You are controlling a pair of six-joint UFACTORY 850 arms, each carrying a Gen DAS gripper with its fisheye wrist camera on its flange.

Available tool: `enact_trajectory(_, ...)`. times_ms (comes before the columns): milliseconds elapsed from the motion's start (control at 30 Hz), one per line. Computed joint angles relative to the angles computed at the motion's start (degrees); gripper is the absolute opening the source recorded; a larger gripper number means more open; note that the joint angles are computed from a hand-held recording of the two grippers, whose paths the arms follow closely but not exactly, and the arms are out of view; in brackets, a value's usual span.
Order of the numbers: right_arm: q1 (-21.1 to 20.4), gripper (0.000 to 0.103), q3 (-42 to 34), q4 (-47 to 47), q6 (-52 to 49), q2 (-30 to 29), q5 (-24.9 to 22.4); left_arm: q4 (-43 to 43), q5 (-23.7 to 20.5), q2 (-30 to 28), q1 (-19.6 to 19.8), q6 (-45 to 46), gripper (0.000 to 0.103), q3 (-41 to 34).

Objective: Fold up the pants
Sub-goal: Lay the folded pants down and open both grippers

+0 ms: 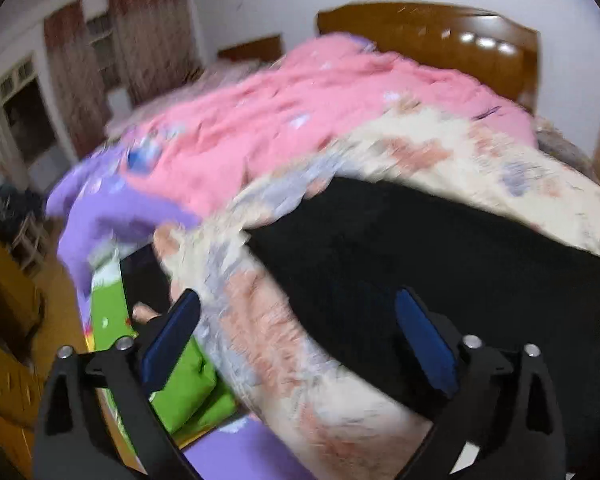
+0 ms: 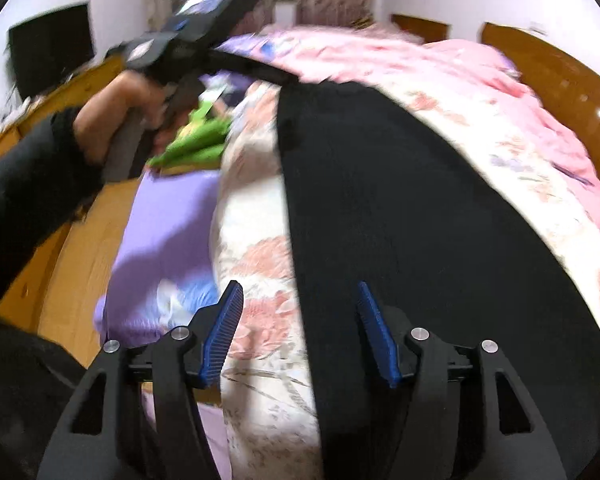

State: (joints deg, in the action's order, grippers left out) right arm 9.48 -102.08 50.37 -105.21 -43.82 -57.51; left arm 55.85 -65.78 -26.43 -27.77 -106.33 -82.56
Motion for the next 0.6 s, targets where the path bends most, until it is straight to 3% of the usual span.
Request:
enact_trajectory(67,-0.41,0.065,-0.44,1.50,4.43,-0.12,5.04,2.82,7.34,-0.66,-0.45,1.75,0.101,-1.51)
enact_trajectory(200,-0.70,0.066,-0.18,-5.99,14.05,-1.15,13.18,-4.12,11.72,-9.27,-0.02,16.20,0.101,-11.08)
enact_trajectory(300,-3.03,0.068,0.45,-7.26,15.39,-0.95,8.38,-3.84,9.74,-13.38,-0.78,17.29,0.102,-13.78)
enact_trajectory(367,-3.78,0.068,4.47,-7.67,11.32,1.84,10.85,-4.85,11.63,-12.42,-0.28,15.02,0.102,-12.42)
enact_trajectory(467,-6.81,0.070,2.23,-7.63,13.98,1.42,6.14,-5.94,7.10,-13.70,-1.07,18.76,0.100,-16.27)
enact_trajectory(567,-10.44,0.084,-1.23,-4.07,18.40,-0.01,10.67,-2.98,7.52,-15.58,-3.56,21.76,0.101,-21.73)
enact_trajectory(600,-11.88,0.084,-3.50,-3.84,21.56,-1.26,12.43,-3.09,7.93,-16.36,-4.02,22.89,0.101,-23.34)
